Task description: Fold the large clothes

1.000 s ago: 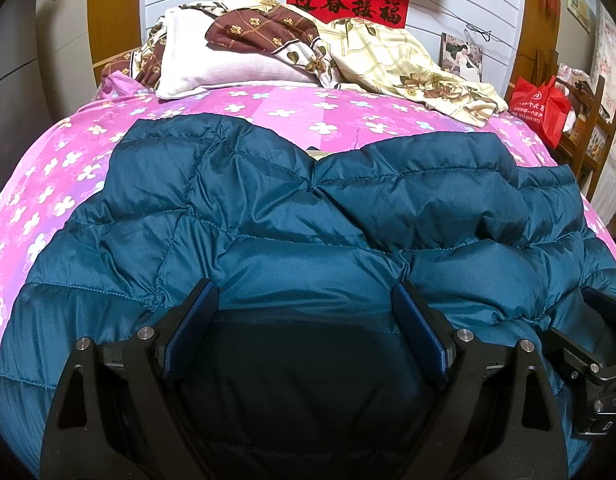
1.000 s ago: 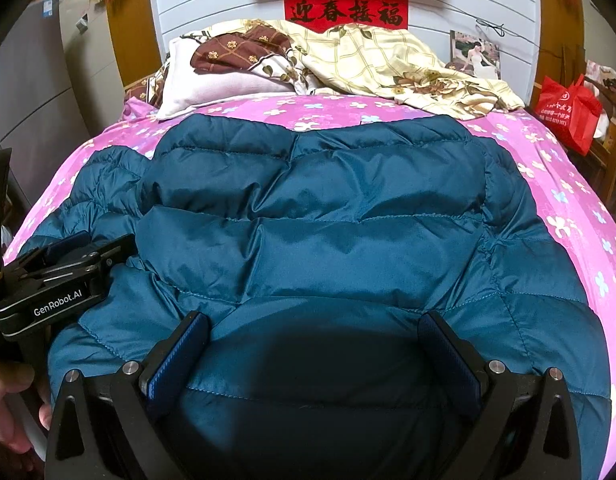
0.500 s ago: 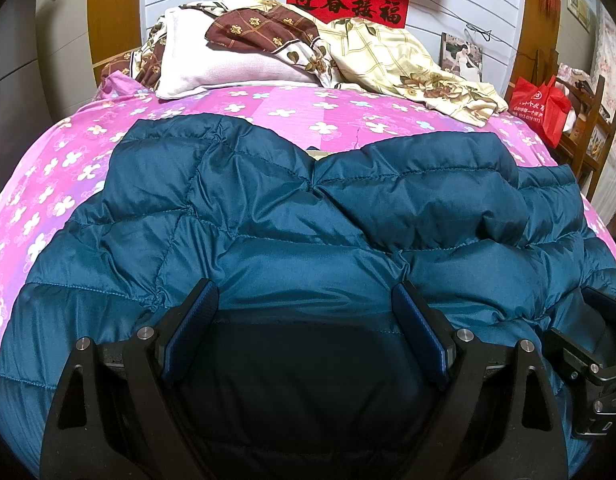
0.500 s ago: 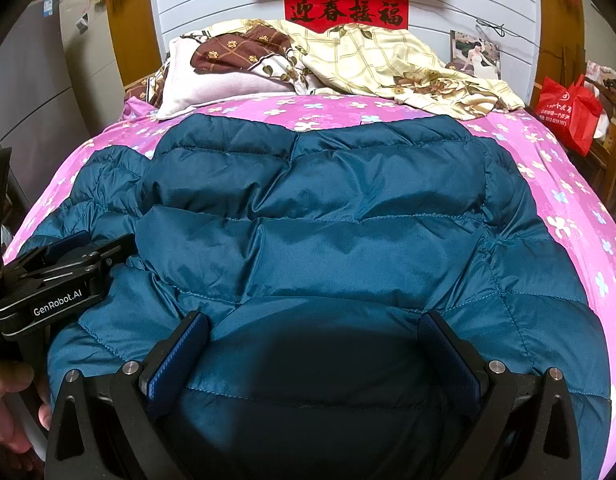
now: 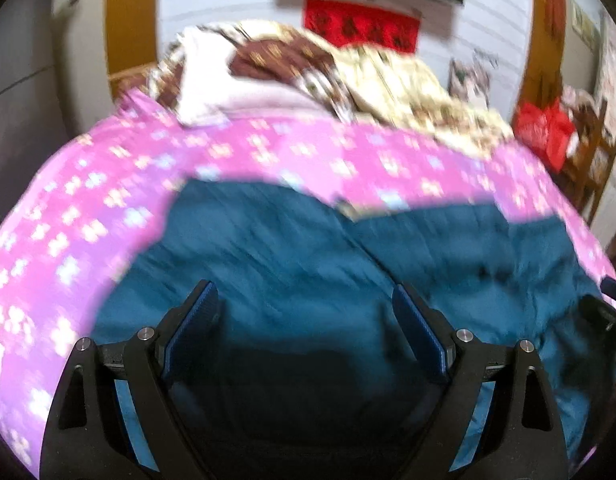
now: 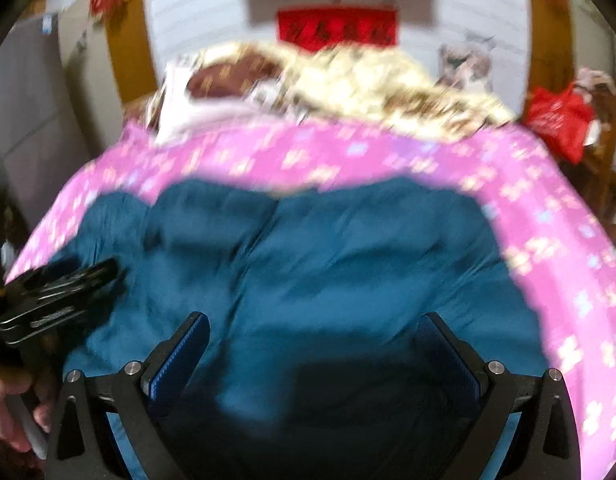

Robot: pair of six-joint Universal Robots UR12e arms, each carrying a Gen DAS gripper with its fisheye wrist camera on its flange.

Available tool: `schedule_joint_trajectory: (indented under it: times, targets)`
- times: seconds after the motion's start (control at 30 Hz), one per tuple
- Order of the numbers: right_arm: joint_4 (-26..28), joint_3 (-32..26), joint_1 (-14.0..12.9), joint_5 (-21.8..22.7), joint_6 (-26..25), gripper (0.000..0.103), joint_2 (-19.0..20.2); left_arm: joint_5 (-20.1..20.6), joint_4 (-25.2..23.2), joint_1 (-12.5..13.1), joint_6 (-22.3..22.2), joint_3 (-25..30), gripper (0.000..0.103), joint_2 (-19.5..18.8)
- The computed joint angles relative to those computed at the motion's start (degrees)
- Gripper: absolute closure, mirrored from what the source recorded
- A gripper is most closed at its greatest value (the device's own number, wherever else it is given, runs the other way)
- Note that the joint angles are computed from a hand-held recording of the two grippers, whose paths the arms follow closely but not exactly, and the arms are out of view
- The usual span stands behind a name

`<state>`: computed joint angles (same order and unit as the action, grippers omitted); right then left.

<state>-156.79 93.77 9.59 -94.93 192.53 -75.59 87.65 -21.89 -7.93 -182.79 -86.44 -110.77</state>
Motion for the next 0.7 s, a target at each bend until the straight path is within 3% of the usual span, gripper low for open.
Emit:
schedule_joint_trajectory:
  times: [0.1,0.23,0.3,0.33,0.43,0.53,0.63,0.7]
  targets:
    - [0.75,0.04,-1.83,-1.39,0.13,0.0,-1.0,2.8,-1.9,1.99,-2.41,0.73,0.014,0.2]
    - [4.67,0.34,-4.38,-1.22,2.02,0.0,-1.6,3.91,-10.73,5.31,-9.04,2.48,0.014,-0.69]
    - [5.6,0.8,-5.58,-0.01,3.31,0.0,-1.8,-0.25,-15.12,7.17,-12.85,3.12,0.014,-1.09]
    - [5.92,1.06,-6.02,0.19,3.88,0.0,-1.87,-5.06,-16.87,8.76,-15.37,3.02,0.014,-1.26]
    - [6.52,1.45,-6.44,-1.61,4.89,0.0,-1.97,-12.21,-18.58,11.01,-18.6,2.64,0.013,-1.66]
    - [8.62,1.56,-7.09,-1.97,6.63,0.0,-1.81,-12.31,-18.99,10.94,-18.07,2.85,0.011,-1.84]
    - [8.96,2.49,-8.72,2.35,9.54,0.0,-2.01,-9.22,-18.5,9.92,-14.11,2.76,0.01,-1.7]
    - [8.8,2.96,-9.34,3.98,11.18,0.0,-2.2,-9.67,-16.86,10.09,-13.61,1.93,0.01,-1.43]
